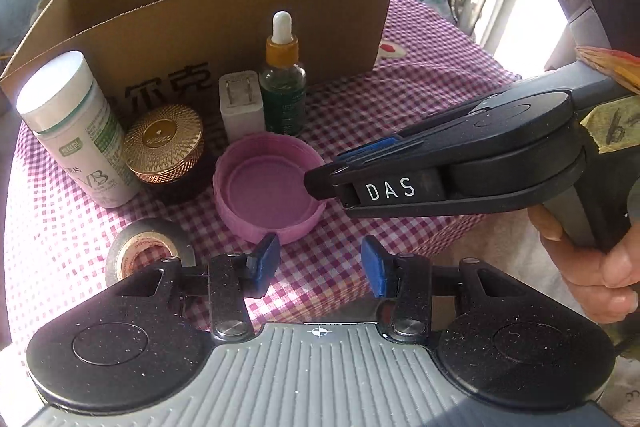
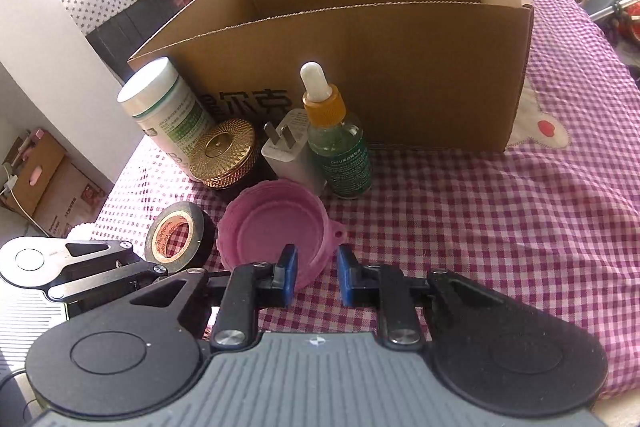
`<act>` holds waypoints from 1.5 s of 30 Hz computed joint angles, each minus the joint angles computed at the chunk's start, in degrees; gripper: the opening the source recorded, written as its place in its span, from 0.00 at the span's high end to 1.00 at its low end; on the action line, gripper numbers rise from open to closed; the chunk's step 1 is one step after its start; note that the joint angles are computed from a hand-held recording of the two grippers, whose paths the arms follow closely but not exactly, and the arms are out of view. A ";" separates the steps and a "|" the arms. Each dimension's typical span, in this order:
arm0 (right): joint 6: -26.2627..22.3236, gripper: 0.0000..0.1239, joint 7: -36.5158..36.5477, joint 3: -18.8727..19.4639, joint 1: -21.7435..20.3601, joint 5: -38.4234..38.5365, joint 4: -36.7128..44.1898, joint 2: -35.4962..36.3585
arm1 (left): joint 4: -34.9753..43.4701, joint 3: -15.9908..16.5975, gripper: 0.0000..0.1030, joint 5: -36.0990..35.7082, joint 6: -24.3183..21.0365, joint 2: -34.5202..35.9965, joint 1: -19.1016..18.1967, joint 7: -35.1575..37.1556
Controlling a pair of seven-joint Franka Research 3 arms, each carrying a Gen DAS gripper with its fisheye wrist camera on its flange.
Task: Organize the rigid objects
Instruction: 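Grasp the pink cup lid by its rim with the right tool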
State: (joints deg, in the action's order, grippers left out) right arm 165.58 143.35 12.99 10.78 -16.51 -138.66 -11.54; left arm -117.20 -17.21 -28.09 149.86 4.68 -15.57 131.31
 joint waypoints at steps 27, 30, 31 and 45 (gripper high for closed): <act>4.98 0.80 6.62 5.60 -6.74 2.70 -7.96 -5.79 | -0.14 -1.39 0.32 11.95 7.65 3.33 -1.45 -5.41; 5.60 0.80 6.77 5.98 -7.07 2.77 -8.17 -5.87 | 0.17 -1.96 0.32 13.51 8.64 4.20 -1.27 -6.44; 5.71 0.80 6.65 6.05 -7.12 2.81 -8.18 -5.86 | 0.06 -2.04 0.32 14.45 9.34 4.37 -1.33 -7.05; 6.40 0.81 7.91 8.71 -9.87 1.26 -7.69 -5.49 | -1.35 -4.58 0.33 14.41 13.27 4.27 0.43 -5.54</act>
